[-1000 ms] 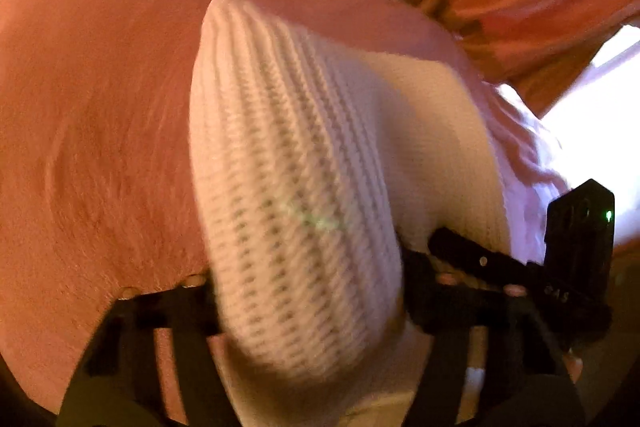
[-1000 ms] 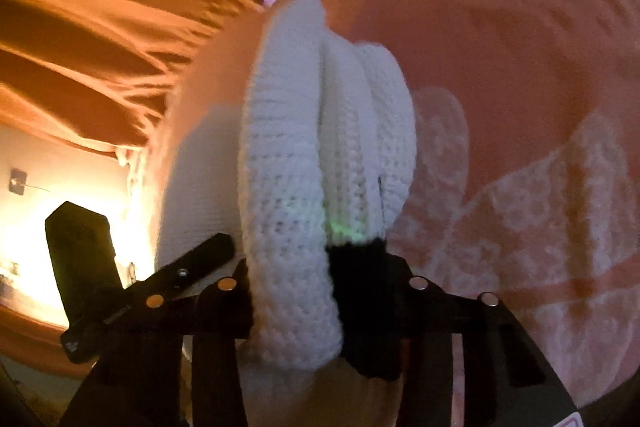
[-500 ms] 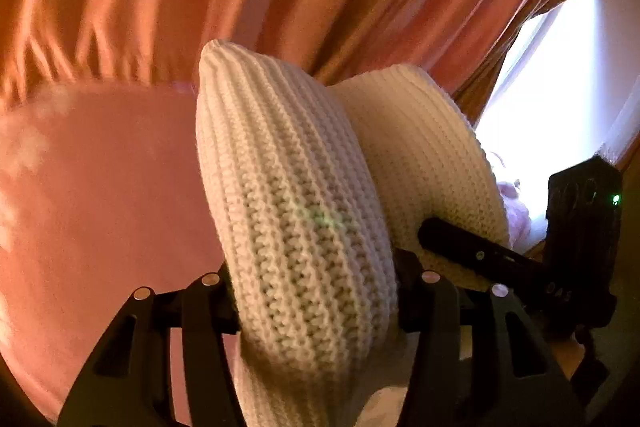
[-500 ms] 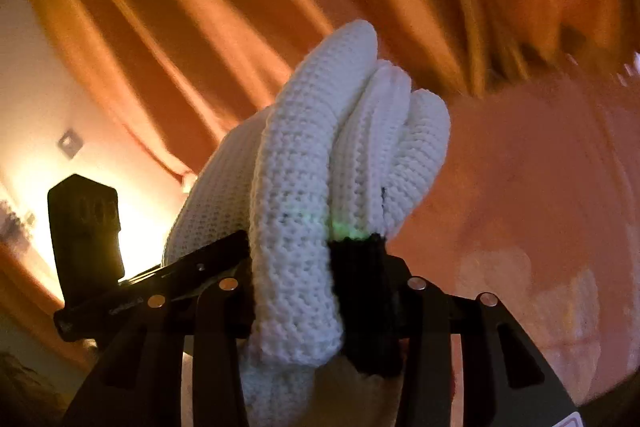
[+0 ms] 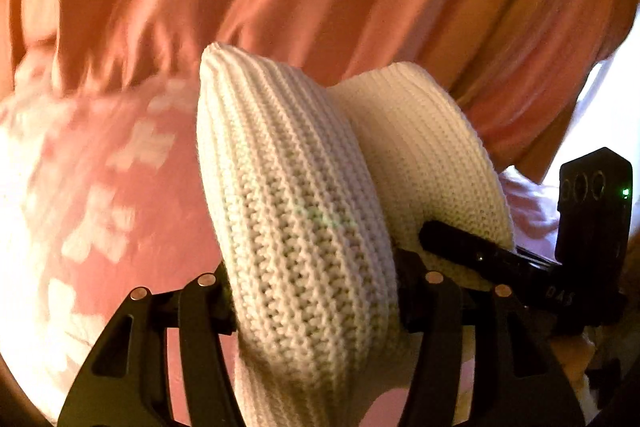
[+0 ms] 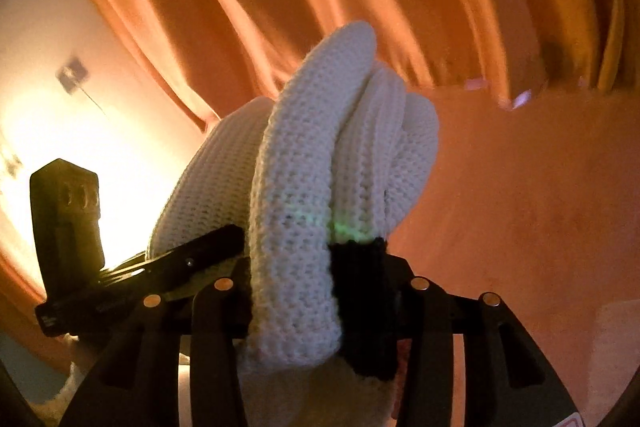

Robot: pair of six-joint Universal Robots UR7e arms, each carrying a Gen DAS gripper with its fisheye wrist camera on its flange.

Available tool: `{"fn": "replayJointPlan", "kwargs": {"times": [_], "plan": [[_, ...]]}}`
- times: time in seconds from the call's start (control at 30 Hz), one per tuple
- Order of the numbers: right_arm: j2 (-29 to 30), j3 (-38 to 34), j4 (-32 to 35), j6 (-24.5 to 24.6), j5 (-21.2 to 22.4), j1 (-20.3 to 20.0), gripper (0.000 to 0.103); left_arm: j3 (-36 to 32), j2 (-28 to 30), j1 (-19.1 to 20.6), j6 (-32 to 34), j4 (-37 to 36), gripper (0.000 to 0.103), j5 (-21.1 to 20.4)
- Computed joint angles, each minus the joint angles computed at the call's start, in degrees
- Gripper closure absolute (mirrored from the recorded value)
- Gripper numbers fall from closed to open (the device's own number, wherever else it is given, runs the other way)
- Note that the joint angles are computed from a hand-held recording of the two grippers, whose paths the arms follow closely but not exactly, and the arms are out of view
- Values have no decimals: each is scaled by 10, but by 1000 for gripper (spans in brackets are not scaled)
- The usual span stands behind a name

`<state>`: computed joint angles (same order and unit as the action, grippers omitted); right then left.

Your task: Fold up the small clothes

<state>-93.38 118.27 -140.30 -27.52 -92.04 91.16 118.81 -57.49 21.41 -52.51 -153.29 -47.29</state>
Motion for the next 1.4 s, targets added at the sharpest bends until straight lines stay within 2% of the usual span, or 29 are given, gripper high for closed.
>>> {"fn": "replayJointPlan", "kwargs": {"times": [0.13,0.17,0.23,0.3,0.37,0.43,0.47,0.5,0.53,0.57,0.63,0.7,0.73,0.77,0.83,1.0,1.07,1.17,1.2,1.27,1.3,1.4], "plan": [[63,36,-58,-2,-44,-41,58,56,33,58,-16,-75,48,-30],[64,48,-76,-5,-50,-56,56,64,39,64,-34,-70,42,-25],[44,54,-58,-2,-11,-78,55,92,32,49,-42,-102,37,-12],[14,64,-79,-12,-14,-74,53,97,10,18,-61,-55,34,16],[-14,82,-121,-32,-21,-62,52,90,-7,-12,-90,24,30,65],[-32,86,-135,-42,-15,-42,53,74,-12,-46,-128,121,26,117],[-32,84,-134,-46,-13,-35,63,64,-10,-57,-141,154,25,136],[-27,79,-123,-52,-15,-23,83,58,-7,-53,-142,164,24,143],[-18,75,-116,-57,-20,-14,91,52,-2,-43,-129,153,24,146],[-4,71,-107,-68,-32,-4,95,50,2,-42,-125,145,23,140],[26,70,-127,-81,-71,11,96,40,20,-27,-118,131,23,121],[55,78,-155,-100,-132,3,103,28,35,-8,-132,156,23,99],[59,85,-169,-112,-143,-9,103,27,42,0,-141,162,23,88],[61,87,-173,-117,-138,-20,103,25,47,9,-151,171,23,74],[41,81,-138,-86,-106,-31,103,34,47,15,-161,163,22,59],[-33,99,-62,-88,-63,3,102,44,44,10,-176,162,22,66],[-42,111,-43,-97,-82,9,102,43,44,10,-177,163,22,65],[-13,145,-137,-143,-179,7,103,43,44,8,-182,168,22,63],[-7,145,-139,-139,-187,-5,103,44,42,5,-184,170,21,60],[-28,136,-96,-98,-150,-17,103,42,41,3,-187,178,21,55],[-45,137,-86,-92,-133,-15,103,41,41,1,-187,183,22,57],[-54,152,-122,-112,-152,3,103,38,41,-5,-191,201,22,60]]}}
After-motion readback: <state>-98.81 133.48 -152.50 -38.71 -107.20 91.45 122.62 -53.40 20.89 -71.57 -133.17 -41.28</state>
